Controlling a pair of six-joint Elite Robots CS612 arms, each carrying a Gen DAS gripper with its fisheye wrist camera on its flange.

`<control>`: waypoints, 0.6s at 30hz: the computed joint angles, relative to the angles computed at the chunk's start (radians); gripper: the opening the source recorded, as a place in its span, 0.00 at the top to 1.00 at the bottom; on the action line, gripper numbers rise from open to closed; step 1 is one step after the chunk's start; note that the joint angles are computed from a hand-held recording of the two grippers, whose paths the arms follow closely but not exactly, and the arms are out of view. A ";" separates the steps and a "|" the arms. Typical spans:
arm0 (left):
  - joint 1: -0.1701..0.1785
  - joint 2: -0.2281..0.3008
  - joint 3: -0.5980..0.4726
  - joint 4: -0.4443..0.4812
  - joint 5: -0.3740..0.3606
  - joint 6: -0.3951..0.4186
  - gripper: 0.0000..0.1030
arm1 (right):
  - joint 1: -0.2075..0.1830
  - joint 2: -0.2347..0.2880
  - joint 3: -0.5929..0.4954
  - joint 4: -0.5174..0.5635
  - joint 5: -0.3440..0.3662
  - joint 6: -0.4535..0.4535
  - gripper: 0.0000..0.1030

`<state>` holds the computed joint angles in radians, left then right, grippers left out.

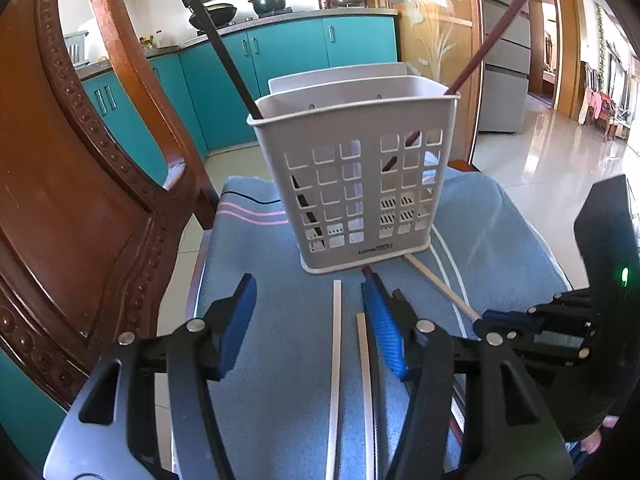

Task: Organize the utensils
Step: 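Grasp a light wooden chopstick with the right tool while the left tool grasps a white chopstick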

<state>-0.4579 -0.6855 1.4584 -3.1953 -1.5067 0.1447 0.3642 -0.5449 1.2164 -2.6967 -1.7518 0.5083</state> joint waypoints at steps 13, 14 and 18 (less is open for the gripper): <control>-0.005 0.006 -0.005 0.044 0.019 0.014 0.41 | -0.040 -0.063 0.111 -0.105 0.256 -0.105 0.85; -0.002 0.006 -0.012 0.065 0.011 0.003 0.41 | -0.040 -0.066 0.119 -0.130 0.229 -0.096 0.84; 0.018 0.011 -0.050 0.202 -0.061 -0.060 0.42 | -0.037 -0.056 0.109 -0.145 0.175 -0.075 0.84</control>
